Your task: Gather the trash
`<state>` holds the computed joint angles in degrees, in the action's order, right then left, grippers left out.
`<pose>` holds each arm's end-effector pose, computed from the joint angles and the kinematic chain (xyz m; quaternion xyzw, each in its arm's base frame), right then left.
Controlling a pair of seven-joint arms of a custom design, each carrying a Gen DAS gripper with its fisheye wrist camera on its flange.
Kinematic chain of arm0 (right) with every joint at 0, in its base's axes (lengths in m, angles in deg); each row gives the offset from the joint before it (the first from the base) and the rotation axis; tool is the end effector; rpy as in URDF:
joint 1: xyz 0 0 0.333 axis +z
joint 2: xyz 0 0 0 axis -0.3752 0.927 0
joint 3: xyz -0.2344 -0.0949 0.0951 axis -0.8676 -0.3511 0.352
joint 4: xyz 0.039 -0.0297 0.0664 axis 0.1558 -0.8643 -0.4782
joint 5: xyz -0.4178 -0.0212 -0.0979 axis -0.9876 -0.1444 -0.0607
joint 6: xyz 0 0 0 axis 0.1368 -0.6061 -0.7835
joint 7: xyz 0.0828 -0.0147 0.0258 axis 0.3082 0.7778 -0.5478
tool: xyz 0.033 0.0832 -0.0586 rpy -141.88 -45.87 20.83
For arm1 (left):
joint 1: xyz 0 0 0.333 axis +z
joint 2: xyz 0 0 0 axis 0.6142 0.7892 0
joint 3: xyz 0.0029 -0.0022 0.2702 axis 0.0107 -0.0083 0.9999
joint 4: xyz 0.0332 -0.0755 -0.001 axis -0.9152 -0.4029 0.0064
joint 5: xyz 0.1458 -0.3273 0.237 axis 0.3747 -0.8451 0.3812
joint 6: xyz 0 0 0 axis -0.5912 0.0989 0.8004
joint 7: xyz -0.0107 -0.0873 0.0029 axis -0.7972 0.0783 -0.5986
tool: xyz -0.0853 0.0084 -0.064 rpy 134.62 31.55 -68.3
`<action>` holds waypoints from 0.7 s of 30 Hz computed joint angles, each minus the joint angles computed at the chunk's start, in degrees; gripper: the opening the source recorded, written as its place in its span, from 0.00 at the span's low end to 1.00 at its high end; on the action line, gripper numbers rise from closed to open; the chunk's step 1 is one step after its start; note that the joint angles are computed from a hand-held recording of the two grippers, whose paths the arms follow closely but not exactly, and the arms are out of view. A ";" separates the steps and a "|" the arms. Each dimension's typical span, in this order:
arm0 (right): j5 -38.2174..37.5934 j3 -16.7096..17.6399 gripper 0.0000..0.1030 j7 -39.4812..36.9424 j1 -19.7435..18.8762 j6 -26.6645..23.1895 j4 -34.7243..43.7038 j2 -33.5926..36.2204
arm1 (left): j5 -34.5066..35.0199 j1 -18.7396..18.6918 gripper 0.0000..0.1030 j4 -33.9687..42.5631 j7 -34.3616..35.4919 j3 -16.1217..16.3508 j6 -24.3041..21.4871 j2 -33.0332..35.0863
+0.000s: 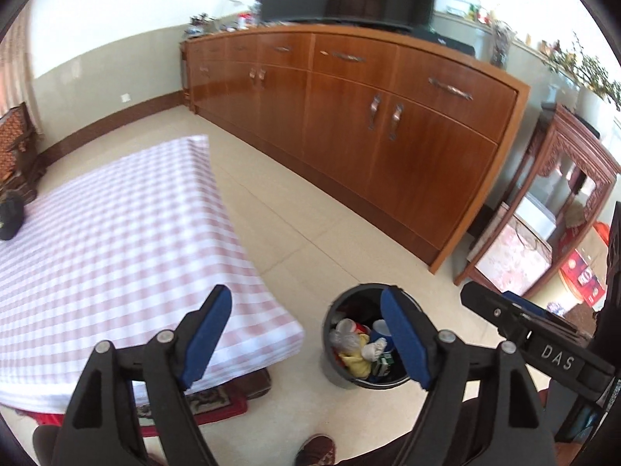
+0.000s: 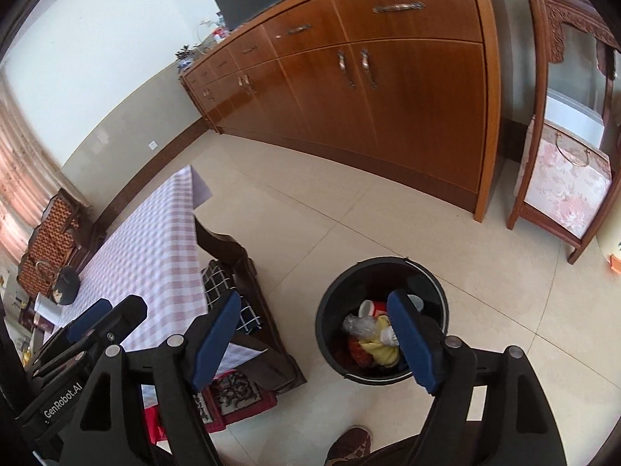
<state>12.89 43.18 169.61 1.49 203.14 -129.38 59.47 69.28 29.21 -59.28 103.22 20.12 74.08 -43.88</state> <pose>0.4788 0.3578 0.6634 -0.6539 0.6531 -0.1401 0.3553 0.4020 -0.1375 0.7020 -0.7040 0.5901 -0.2964 0.2612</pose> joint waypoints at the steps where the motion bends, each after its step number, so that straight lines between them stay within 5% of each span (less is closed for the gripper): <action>1: 0.20 0.42 0.79 -0.62 0.52 0.20 0.93 0.41 | 0.89 0.79 0.80 -1.09 -0.64 -0.15 -0.48 -2.09; 11: -3.85 3.42 0.83 -7.11 9.46 -0.23 15.66 10.57 | 7.39 7.07 0.93 -7.85 -5.26 0.68 -9.41 -18.28; 21: -16.11 2.64 0.88 -2.40 18.71 -2.87 21.25 13.35 | 9.73 9.40 0.94 -11.22 -9.18 0.82 -18.96 -28.71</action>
